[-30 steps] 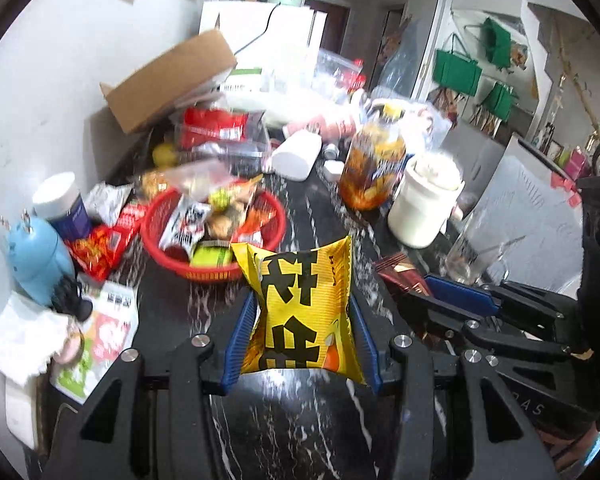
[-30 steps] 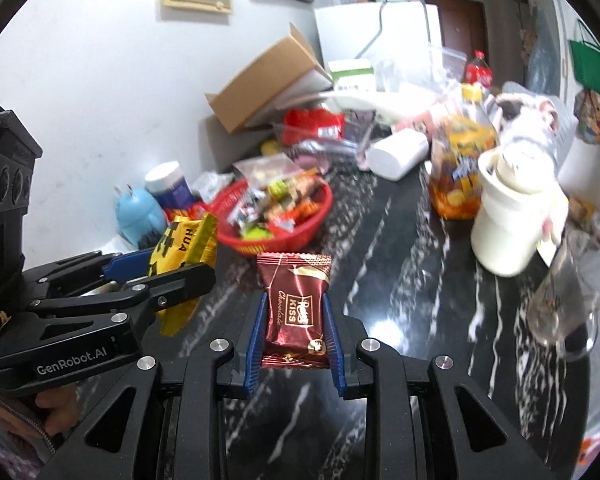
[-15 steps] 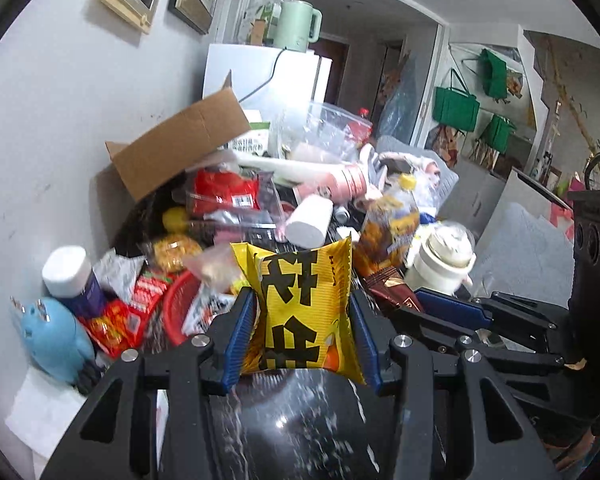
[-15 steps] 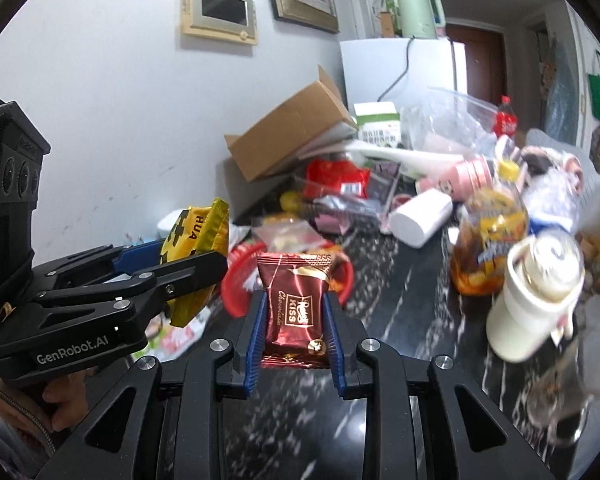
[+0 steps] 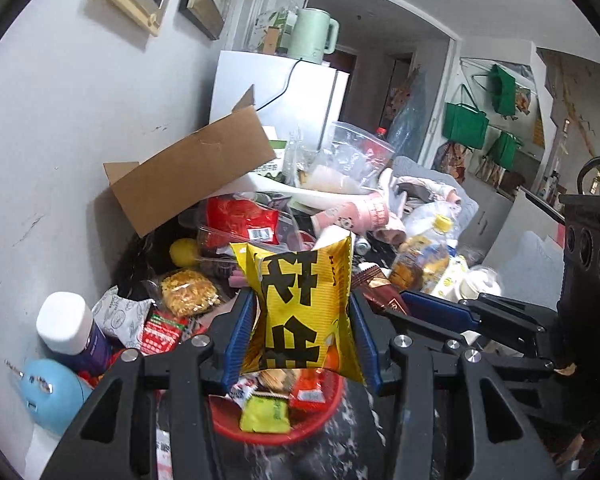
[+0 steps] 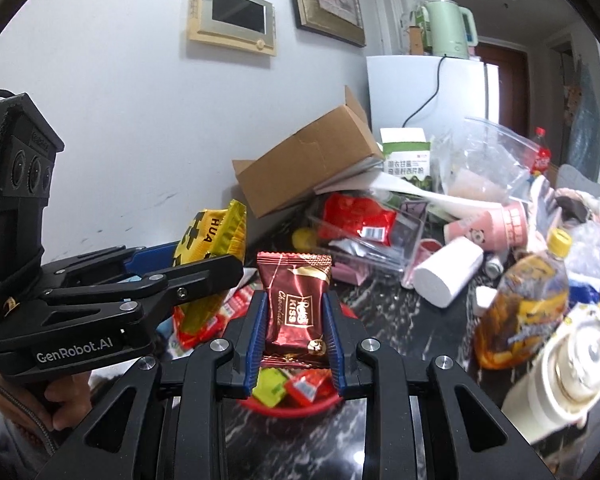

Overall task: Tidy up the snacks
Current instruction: 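Carry the yellow bag with the left tool while the right tool carries the chocolate packet over the basket, then release the yellow bag into the basket with the left tool while the right tool releases the chocolate packet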

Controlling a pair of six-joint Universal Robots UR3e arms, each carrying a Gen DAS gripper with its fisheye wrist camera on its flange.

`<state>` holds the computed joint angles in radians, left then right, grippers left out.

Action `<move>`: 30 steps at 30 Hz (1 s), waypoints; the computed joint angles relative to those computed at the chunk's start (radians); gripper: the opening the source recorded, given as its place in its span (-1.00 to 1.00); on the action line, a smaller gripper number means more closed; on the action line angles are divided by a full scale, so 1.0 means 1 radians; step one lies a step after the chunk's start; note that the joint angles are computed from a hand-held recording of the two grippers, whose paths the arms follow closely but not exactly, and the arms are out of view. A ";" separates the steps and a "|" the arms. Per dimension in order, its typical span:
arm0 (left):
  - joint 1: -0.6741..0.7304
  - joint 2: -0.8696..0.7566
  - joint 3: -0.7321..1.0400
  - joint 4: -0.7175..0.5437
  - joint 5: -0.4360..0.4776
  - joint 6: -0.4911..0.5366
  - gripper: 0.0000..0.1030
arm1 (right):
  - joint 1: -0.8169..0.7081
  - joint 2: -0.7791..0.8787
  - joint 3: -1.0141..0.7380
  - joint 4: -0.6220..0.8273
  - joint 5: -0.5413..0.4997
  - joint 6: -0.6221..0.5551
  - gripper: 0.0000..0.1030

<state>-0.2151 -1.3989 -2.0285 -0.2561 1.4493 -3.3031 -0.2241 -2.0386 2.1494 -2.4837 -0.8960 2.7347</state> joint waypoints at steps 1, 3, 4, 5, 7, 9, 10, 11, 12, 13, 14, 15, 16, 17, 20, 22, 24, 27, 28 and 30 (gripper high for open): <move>0.007 -0.008 0.004 -0.001 -0.002 0.004 -0.10 | 0.014 0.036 -0.009 -0.030 -0.007 0.011 -0.47; 0.030 -0.037 0.015 -0.008 -0.017 0.013 -0.10 | 0.041 0.105 -0.027 -0.083 -0.020 0.031 -0.47; 0.039 -0.045 0.019 -0.014 -0.023 0.017 -0.10 | 0.052 0.137 -0.034 -0.107 -0.026 0.038 -0.47; 0.048 -0.062 0.021 -0.014 -0.025 0.020 -0.11 | 0.065 0.174 -0.044 -0.130 -0.035 0.043 -0.47; 0.055 -0.088 0.023 -0.011 -0.023 0.025 -0.11 | 0.085 0.240 -0.059 -0.168 -0.043 0.049 -0.47; 0.059 -0.121 0.024 -0.010 -0.011 0.025 -0.10 | 0.095 0.286 -0.063 -0.190 -0.046 0.048 -0.47; 0.060 -0.130 0.021 -0.010 -0.006 0.026 -0.10 | 0.097 0.304 -0.064 -0.198 -0.043 0.043 -0.47; 0.064 -0.144 0.020 -0.007 -0.005 0.028 -0.10 | 0.100 0.330 -0.064 -0.211 -0.041 0.035 -0.47; 0.068 -0.156 0.015 -0.004 -0.008 0.029 -0.11 | 0.104 0.352 -0.066 -0.216 -0.044 0.029 -0.47; 0.070 -0.170 0.015 -0.003 -0.011 0.029 -0.10 | 0.108 0.373 -0.070 -0.216 -0.050 0.024 -0.47; 0.071 -0.182 0.013 -0.003 -0.012 0.032 -0.10 | 0.112 0.392 -0.069 -0.218 -0.053 0.017 -0.47; 0.071 -0.194 0.009 0.004 -0.014 0.035 -0.11 | 0.114 0.407 -0.066 -0.224 -0.057 0.011 -0.47; 0.071 -0.202 0.009 0.008 -0.014 0.039 -0.11 | 0.116 0.416 -0.067 -0.221 -0.063 0.009 -0.47; 0.067 -0.212 0.009 0.011 -0.012 0.042 -0.11 | 0.121 0.425 -0.067 -0.218 -0.074 0.006 -0.47; 0.062 -0.231 0.004 0.017 -0.017 0.051 -0.11 | 0.124 0.431 -0.055 -0.223 -0.085 -0.002 -0.47; 0.059 -0.239 -0.002 0.021 -0.020 0.056 -0.11 | 0.121 0.425 -0.039 -0.225 -0.089 -0.007 -0.47; 0.054 -0.246 -0.015 0.030 -0.020 0.060 -0.11 | 0.123 0.422 -0.027 -0.226 -0.097 -0.008 -0.47; 0.048 -0.255 -0.025 0.036 -0.017 0.069 -0.11 | 0.126 0.424 -0.010 -0.233 -0.111 -0.012 -0.47; 0.046 -0.256 -0.032 0.043 -0.014 0.072 -0.11 | 0.125 0.424 -0.002 -0.232 -0.111 -0.014 -0.47; 0.039 -0.261 -0.042 0.052 -0.002 0.077 -0.11 | 0.126 0.434 0.005 -0.241 -0.113 -0.013 -0.47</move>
